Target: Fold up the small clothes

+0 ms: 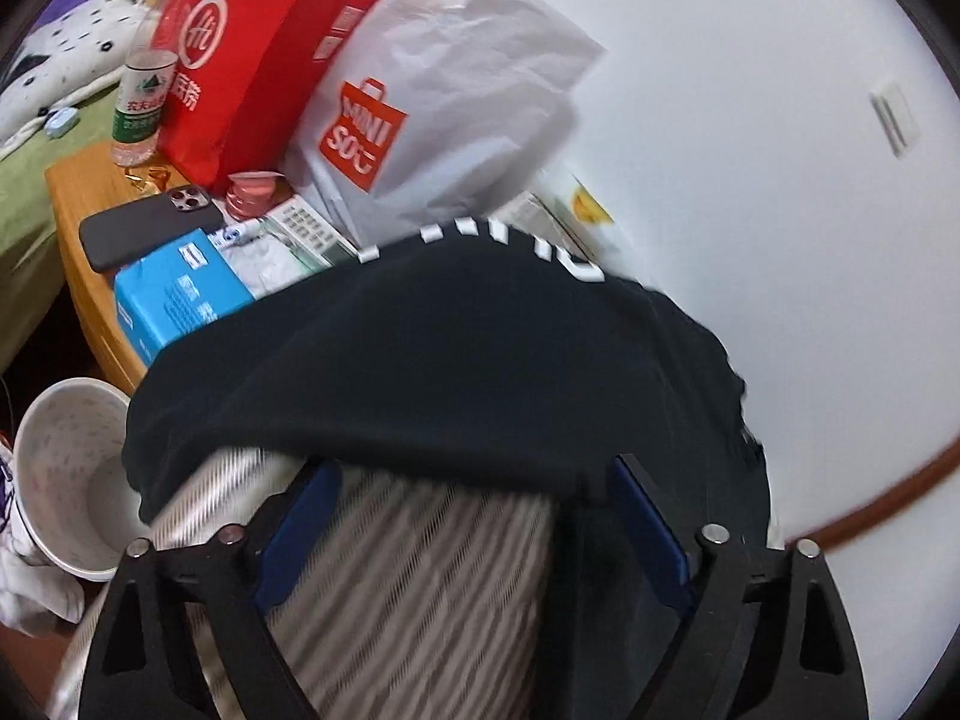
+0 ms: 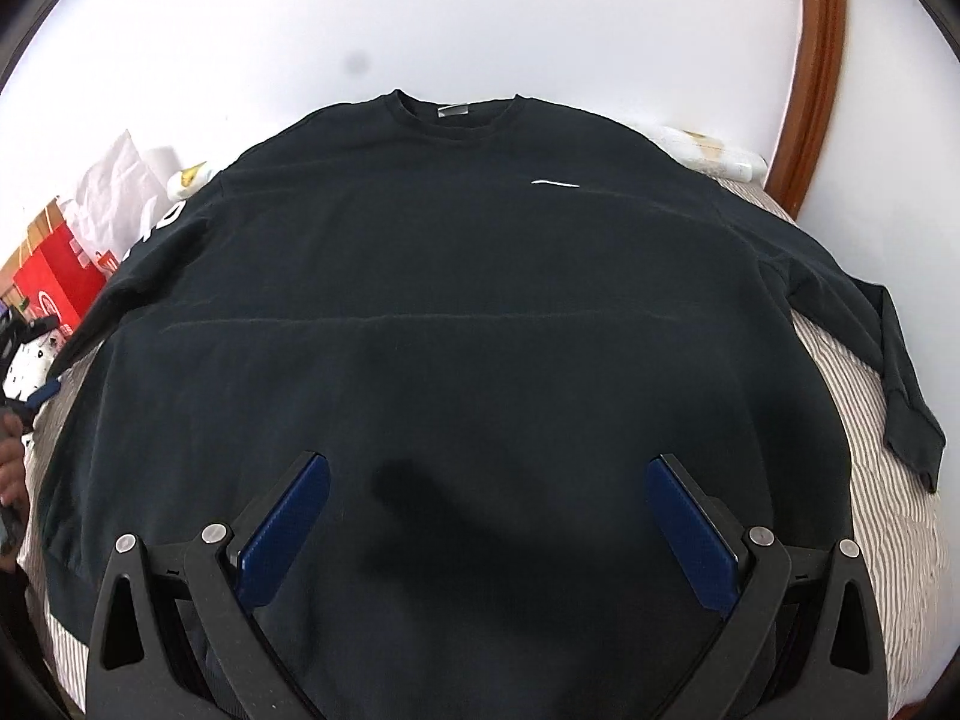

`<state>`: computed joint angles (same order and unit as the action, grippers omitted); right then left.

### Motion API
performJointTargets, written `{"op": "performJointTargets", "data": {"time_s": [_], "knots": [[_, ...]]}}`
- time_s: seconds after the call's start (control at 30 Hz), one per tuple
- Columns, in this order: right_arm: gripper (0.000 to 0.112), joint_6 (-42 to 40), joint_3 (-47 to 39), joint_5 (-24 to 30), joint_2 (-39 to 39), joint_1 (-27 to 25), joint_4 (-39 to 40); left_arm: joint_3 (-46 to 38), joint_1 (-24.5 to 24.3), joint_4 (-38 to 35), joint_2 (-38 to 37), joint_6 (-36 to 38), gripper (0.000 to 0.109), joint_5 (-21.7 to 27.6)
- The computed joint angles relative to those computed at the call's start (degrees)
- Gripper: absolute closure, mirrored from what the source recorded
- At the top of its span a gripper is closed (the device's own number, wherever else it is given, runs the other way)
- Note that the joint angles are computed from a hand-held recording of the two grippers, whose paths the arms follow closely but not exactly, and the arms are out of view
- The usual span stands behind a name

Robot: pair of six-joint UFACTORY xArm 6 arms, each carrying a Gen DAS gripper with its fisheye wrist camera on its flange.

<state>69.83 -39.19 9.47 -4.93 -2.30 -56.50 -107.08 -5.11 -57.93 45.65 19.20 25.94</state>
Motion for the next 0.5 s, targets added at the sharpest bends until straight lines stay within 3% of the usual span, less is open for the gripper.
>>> {"op": "performJointTargets", "data": {"time_s": [0.13, 0.2, 0.27, 0.37, 0.5], "knots": [[0.010, 0.85, -1.42, 0.74, 0.30, 0.34, -2.89, -3.81, -0.33, 7.33, 3.02, -8.81, 0.042, -3.33], [0.010, -0.32, -1.41, 0.49, 0.09, 0.04, -2.49, -5.08, -0.35, 15.75, 4.37, -16.20, 0.081, -4.69], [0.010, -3.03, -0.68, -0.74, -0.72, -0.59, -0.42, -6.78, 0.01, 18.78, 5.52, -18.87, 0.095, -4.14], [0.010, -4.04, 0.56, -1.78, -2.48, -1.93, -0.48, -6.13, -0.09, 17.94, 4.57, -17.33, 0.100, -5.96], [0.010, -4.35, 2.08, -2.95, -4.60, -4.18, -1.17, -5.03, -1.42, 22.92, 1.67, -17.37, 0.101, -9.84]]}}
